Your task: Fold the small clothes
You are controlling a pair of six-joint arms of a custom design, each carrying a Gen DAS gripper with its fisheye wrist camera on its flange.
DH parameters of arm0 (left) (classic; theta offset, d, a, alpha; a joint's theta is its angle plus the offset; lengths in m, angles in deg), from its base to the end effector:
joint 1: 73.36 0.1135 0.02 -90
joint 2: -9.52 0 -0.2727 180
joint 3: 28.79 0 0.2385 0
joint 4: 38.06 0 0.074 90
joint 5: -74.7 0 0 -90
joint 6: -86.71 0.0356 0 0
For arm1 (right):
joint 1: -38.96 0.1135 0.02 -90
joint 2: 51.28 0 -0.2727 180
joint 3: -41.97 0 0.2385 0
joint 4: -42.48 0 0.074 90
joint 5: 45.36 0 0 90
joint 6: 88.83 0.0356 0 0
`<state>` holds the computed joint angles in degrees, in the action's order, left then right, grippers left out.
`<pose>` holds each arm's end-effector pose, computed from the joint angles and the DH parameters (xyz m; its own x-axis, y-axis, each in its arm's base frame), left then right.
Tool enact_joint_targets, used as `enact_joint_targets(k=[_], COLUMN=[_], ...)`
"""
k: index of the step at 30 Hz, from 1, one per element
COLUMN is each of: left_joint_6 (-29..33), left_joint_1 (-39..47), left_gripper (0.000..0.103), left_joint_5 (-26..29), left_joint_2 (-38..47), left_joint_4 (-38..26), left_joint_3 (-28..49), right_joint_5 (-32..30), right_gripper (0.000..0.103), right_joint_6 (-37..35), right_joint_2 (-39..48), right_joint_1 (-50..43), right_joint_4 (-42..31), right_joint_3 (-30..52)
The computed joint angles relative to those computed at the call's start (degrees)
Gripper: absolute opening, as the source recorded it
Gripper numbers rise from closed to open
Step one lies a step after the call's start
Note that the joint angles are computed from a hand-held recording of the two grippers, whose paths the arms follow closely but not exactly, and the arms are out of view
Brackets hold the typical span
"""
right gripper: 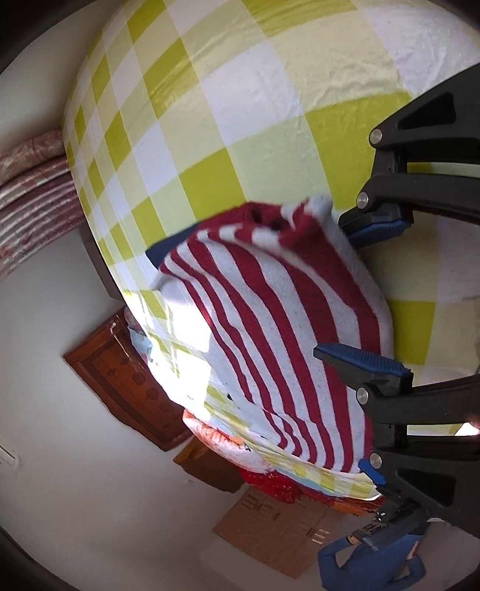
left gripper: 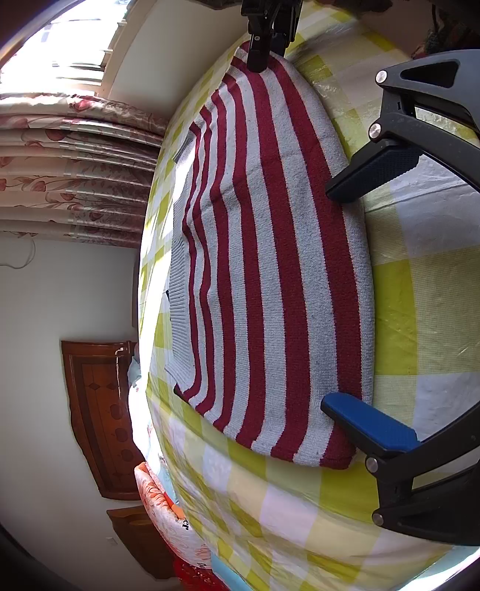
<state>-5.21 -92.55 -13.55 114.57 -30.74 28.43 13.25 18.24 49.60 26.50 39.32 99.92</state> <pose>0.3153 -0.1109 0.1289 -0.6249 0.1820 -0.7592 0.3297 0.9430 -0.0453 0.3150 -0.0506 0.1436 -0.7219 0.4161 -0.5528 0.0454 0.8257 0.5623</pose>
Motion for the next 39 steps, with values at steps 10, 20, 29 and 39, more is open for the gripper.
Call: enact_joint_targets(k=[10, 20, 29, 39], left_joint_6=[-4.0, -6.5, -7.5, -3.8], left_joint_1=[3.6, 0.3, -7.6, -10.7], left_gripper=[0.103, 0.103, 0.103, 0.103], left_joint_5=[9.7, 4.3, -4.9, -9.5], left_joint_2=[-1.8, 5.3, 24.5, 24.7], left_joint_4=[-12.0, -31.7, -46.3, -47.7], left_joint_3=[6.1, 32.0, 55.8, 61.2], right_joint_5=[6.6, 2.1, 2.2, -0.2], right_gripper=[0.049, 0.016, 0.016, 0.030], right_joint_6=[8.6, 4.8, 3.0, 4.3], right_joint_2=[4.8, 1.0, -8.0, -6.3], right_joint_1=[0.7, 2.3, -2.0, -8.5], right_joint_4=[2.7, 11.6, 14.0, 11.2], right_joint_3=[5.6, -2.0, -11.8, -12.8])
